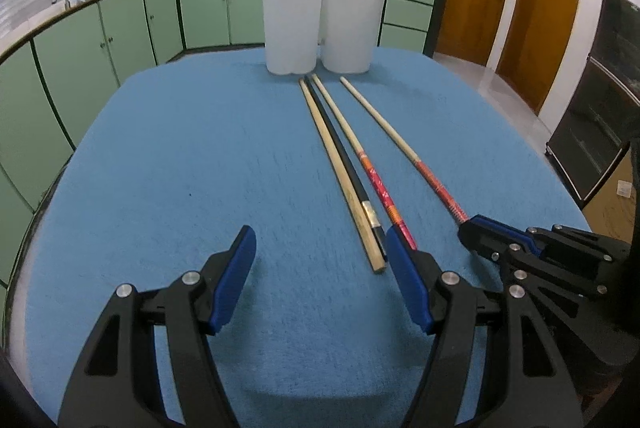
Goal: Organize utensils
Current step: 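Grasp a red-patterned chopstick with the right tool while the left tool grasps a plain wooden chopstick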
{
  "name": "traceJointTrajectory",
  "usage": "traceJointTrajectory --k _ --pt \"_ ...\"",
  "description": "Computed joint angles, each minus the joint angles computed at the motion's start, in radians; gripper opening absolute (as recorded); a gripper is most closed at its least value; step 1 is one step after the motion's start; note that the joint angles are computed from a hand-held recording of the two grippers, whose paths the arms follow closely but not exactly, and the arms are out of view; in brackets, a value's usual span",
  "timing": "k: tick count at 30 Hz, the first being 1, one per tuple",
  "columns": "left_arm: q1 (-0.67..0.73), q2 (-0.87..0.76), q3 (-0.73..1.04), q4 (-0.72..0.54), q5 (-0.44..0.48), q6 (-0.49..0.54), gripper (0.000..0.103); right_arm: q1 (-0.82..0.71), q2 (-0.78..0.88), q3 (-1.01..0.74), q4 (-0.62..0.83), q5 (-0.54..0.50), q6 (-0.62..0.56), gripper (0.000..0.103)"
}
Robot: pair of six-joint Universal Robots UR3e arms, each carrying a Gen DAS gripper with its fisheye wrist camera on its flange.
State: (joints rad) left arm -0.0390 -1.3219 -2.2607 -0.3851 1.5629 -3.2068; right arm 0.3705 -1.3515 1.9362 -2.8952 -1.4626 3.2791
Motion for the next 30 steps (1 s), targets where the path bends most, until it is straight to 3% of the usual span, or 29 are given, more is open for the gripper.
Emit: traceJointTrajectory --k 17,30 --pt "0.005 -0.038 0.038 -0.050 0.044 -0.066 0.052 0.003 0.002 -0.007 0.005 -0.002 0.007 0.006" --pt "-0.048 -0.088 0.086 -0.070 0.074 -0.054 0.053 0.004 0.004 -0.012 0.011 -0.003 0.009 0.006"
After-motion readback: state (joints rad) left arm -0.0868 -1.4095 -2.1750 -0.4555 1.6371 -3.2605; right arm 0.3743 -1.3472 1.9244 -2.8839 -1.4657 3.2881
